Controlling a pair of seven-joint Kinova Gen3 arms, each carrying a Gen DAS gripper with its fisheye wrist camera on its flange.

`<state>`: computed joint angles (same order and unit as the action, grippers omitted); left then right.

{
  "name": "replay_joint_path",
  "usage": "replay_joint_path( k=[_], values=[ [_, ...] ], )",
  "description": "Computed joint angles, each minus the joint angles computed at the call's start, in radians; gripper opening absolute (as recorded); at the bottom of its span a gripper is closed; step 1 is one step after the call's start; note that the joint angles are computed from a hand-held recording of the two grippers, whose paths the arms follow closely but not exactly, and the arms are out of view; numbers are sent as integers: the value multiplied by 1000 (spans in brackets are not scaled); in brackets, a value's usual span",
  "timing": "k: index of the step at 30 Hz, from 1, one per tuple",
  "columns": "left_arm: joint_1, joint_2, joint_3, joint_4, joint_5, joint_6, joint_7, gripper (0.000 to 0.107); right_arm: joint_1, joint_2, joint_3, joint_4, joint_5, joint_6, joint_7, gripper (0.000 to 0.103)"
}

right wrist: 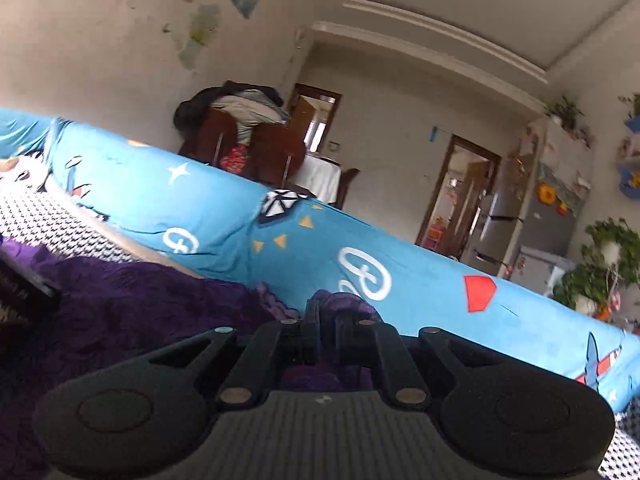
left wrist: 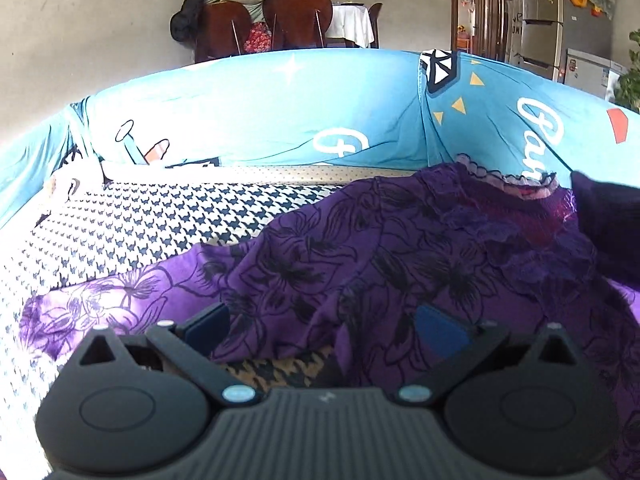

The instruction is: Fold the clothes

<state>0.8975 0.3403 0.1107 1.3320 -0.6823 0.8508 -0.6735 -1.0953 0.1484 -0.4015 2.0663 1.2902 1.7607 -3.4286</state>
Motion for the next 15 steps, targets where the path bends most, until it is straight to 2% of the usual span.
replay_joint_path(
  k=[7,11,13,15],
  values=[
    [-37,-16,7,24,53,-40,9,103,30,51,29,-11,4,-140,49,9],
    [-46,-16,1,35,69,-52,30,103,-5,71,75,10,39,-200,101,9],
    [-48,-18,-3,42,71,-57,46,103,39,61,40,17,50,-266,135,9],
    [-50,-17,-4,44,70,-56,56,103,131,43,-39,16,34,-347,169,9]
  ],
)
